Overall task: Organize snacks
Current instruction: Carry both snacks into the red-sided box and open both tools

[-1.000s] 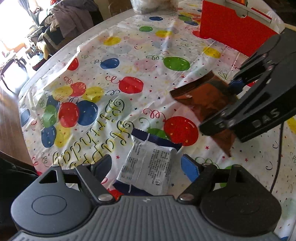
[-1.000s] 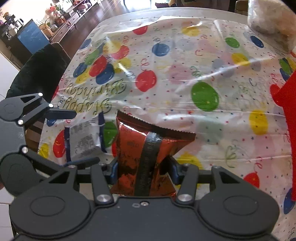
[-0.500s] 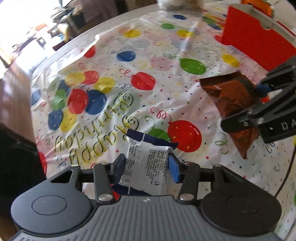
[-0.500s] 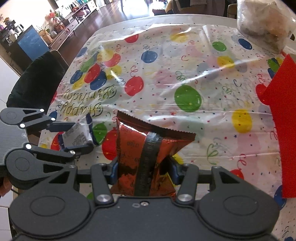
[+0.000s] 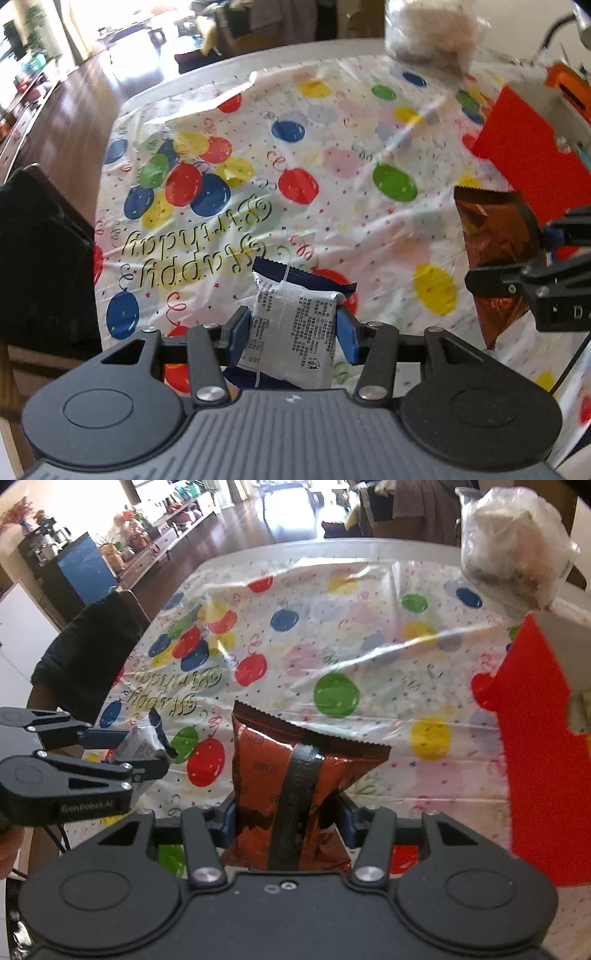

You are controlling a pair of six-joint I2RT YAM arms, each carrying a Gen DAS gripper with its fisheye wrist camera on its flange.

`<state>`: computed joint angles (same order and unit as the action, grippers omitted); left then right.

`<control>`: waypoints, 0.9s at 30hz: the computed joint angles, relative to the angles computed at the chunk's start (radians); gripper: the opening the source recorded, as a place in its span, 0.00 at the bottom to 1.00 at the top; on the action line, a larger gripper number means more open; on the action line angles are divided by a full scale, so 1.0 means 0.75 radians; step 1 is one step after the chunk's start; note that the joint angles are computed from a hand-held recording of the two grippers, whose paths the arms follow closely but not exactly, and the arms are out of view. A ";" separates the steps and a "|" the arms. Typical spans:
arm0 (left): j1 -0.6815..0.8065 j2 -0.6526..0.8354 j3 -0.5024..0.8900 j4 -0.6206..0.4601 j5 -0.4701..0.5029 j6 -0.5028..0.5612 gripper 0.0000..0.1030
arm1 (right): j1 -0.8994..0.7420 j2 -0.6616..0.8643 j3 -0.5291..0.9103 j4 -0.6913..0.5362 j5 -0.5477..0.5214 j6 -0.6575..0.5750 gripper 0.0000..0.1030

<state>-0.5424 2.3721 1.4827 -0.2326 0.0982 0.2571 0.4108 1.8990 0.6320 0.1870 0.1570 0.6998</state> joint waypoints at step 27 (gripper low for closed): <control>-0.614 -0.240 0.078 -0.016 -0.290 -0.651 0.47 | -1.118 -1.218 -0.564 -0.375 -0.436 -1.075 0.48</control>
<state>-1.0027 2.1923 1.5408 -0.2447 -0.1195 -0.2313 -0.4276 0.9852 0.2087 -0.0941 -0.1703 -0.1067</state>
